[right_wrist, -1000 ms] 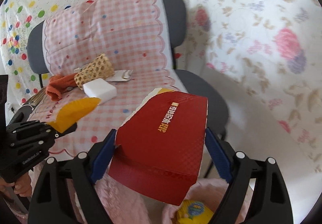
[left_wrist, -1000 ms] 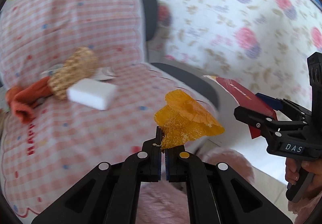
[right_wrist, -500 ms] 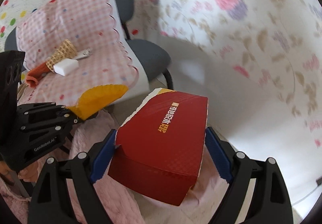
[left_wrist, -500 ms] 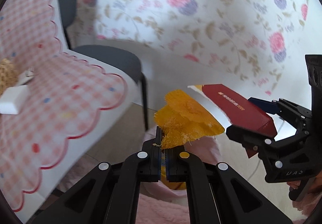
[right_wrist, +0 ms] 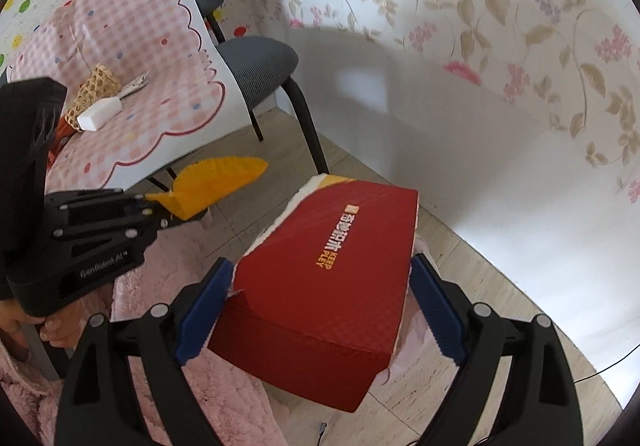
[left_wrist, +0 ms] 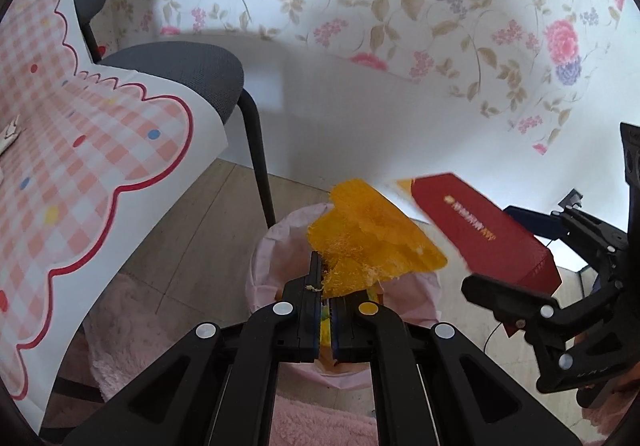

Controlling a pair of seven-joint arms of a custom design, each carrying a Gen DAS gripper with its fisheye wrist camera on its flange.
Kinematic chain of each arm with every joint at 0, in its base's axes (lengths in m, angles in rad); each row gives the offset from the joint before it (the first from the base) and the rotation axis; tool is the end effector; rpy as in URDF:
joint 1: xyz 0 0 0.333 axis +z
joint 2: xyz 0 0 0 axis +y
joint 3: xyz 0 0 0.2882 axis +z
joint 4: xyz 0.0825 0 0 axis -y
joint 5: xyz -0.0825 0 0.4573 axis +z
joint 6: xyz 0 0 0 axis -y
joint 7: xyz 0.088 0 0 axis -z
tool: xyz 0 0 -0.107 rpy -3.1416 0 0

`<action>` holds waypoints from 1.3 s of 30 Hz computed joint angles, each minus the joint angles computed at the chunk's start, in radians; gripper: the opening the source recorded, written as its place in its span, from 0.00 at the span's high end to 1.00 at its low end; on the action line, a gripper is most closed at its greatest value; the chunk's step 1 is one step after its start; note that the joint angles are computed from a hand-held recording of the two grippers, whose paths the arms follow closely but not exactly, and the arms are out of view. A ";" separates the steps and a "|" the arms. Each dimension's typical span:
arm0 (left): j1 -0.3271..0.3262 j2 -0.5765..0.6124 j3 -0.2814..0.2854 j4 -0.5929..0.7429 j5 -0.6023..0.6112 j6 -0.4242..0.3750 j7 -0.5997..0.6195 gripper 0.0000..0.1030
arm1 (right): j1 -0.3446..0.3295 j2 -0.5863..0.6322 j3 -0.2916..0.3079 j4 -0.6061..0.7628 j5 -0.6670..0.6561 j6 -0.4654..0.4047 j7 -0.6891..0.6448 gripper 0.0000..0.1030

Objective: Collect trash
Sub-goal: 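Open both grippers to drop the orange piece and red box into the wastebasket, then move both grippers back over the chair seat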

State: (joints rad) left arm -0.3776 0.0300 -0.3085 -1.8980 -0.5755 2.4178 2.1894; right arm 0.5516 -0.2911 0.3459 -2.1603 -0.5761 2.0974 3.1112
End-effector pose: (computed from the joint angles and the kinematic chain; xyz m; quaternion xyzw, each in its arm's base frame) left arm 0.5226 -0.4295 0.4847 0.2835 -0.8994 0.3325 0.0153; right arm 0.3714 0.4359 0.4928 -0.5232 0.7898 -0.2385 0.2135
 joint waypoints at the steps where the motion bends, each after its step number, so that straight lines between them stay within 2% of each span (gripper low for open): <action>1: -0.001 0.009 -0.001 0.010 0.011 -0.002 -0.009 0.95 | 0.000 -0.003 -0.006 -0.009 0.008 0.011 -0.005 0.14; 2: -0.003 0.018 -0.002 0.017 0.022 0.000 -0.017 0.93 | -0.001 -0.007 -0.010 -0.019 0.013 0.022 -0.004 0.14; 4: -0.003 0.042 -0.005 0.038 0.039 -0.009 -0.029 0.78 | -0.007 -0.014 -0.015 -0.037 0.020 0.037 0.001 0.13; 5: -0.003 0.053 -0.006 0.046 0.050 -0.008 -0.042 0.62 | -0.011 -0.019 -0.017 -0.047 0.024 0.045 0.011 0.13; 6: -0.001 0.059 -0.008 0.049 0.048 -0.002 -0.045 0.52 | -0.014 -0.025 -0.017 -0.055 0.027 0.054 0.019 0.13; 7: 0.002 0.065 -0.010 0.053 0.041 -0.003 -0.042 0.49 | -0.018 -0.031 -0.017 -0.062 0.028 0.063 0.027 0.12; 13: 0.022 0.046 -0.006 0.036 0.022 0.035 -0.054 0.46 | -0.037 -0.055 0.006 -0.059 -0.010 0.031 0.058 0.11; 18: 0.035 -0.030 0.015 -0.037 0.013 0.132 -0.065 0.46 | -0.052 -0.062 0.034 -0.025 -0.100 0.003 0.096 0.11; 22: 0.047 -0.108 0.046 -0.107 0.057 0.202 -0.128 0.44 | -0.063 -0.025 0.045 0.041 -0.199 0.031 0.090 0.10; 25: 0.061 -0.168 0.066 -0.166 0.121 0.261 -0.200 0.29 | -0.063 0.037 0.043 0.113 -0.284 0.064 0.068 0.06; 27: 0.074 -0.201 0.078 -0.197 0.173 0.293 -0.258 0.19 | -0.057 0.101 0.031 0.178 -0.338 0.104 0.040 0.06; 29: 0.093 -0.233 0.091 -0.229 0.230 0.321 -0.322 0.14 | -0.042 0.169 0.006 0.246 -0.367 0.158 0.014 0.06; 32: 0.136 -0.257 0.096 -0.250 0.340 0.337 -0.443 0.13 | -0.009 0.266 -0.034 0.344 -0.373 0.223 -0.051 0.06; 39: 0.205 -0.271 0.124 -0.262 0.470 0.344 -0.622 0.12 | 0.062 0.477 -0.119 0.583 -0.331 0.318 -0.263 0.06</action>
State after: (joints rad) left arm -0.1731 -0.2409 -0.1842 -2.1597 -0.1057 2.7617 1.5678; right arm 0.6134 0.1862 0.2271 -1.5773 -0.9072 2.4156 2.8485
